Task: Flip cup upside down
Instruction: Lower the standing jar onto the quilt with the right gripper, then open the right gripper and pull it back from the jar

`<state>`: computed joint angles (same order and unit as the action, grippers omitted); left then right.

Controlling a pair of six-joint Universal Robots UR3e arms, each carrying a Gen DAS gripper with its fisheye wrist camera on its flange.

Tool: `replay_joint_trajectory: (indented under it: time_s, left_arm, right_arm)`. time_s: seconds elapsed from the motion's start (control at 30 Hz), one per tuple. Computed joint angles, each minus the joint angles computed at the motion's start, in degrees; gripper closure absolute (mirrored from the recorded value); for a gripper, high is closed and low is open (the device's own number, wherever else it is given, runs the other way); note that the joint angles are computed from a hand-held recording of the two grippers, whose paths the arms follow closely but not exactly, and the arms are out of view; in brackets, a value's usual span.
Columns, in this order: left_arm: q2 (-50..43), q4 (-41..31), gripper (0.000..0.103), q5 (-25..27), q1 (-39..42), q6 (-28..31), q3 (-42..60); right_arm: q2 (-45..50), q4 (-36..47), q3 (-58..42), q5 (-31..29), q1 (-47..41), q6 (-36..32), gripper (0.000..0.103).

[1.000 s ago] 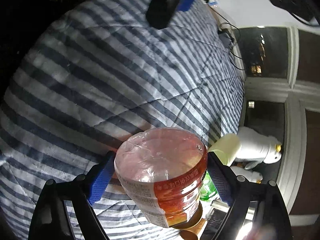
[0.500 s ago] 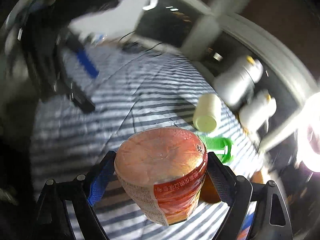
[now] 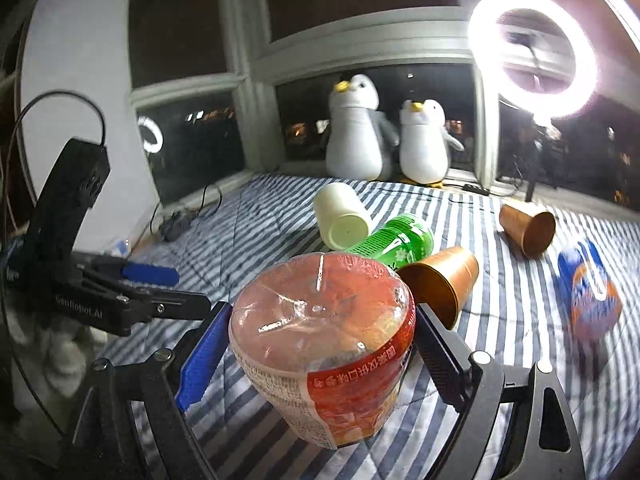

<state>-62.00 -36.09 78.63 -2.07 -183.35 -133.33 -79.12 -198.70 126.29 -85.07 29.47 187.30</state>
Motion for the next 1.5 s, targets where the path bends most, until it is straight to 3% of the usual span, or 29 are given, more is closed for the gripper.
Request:
replay_joint_trajectory:
  time_s: [0.2, 0.87, 1.23, 1.4, 1.5]
  left_arm:
    - [-0.7, 2.1, 0.01, 1.6, -1.7, -0.6, -1.1]
    - [-6.3, 11.5, 0.01, 6.1, -5.4, -2.6, -2.3]
    - [-9.5, 28.3, 0.01, 16.4, -13.7, -6.7, -5.6]
    - [-13.3, 38.0, 0.01, 25.6, -20.0, -8.5, -5.8]
    - [-14.5, 41.9, 0.01, 28.2, -21.8, -9.5, -6.1]
  right_arm:
    - [2.6, -0.8, -2.0, -4.7, 1.9, -0.8, 0.017]
    - [-2.1, 5.0, 0.2, -10.1, 4.3, 5.8, 0.012]
    - [-7.9, 3.8, 5.1, -18.8, 7.1, 9.0, 0.012]
    - [-9.1, 1.9, 6.8, -25.1, 8.3, 9.9, 0.012]
    - [-9.5, 1.3, 7.5, -28.0, 8.1, 10.7, 0.012]
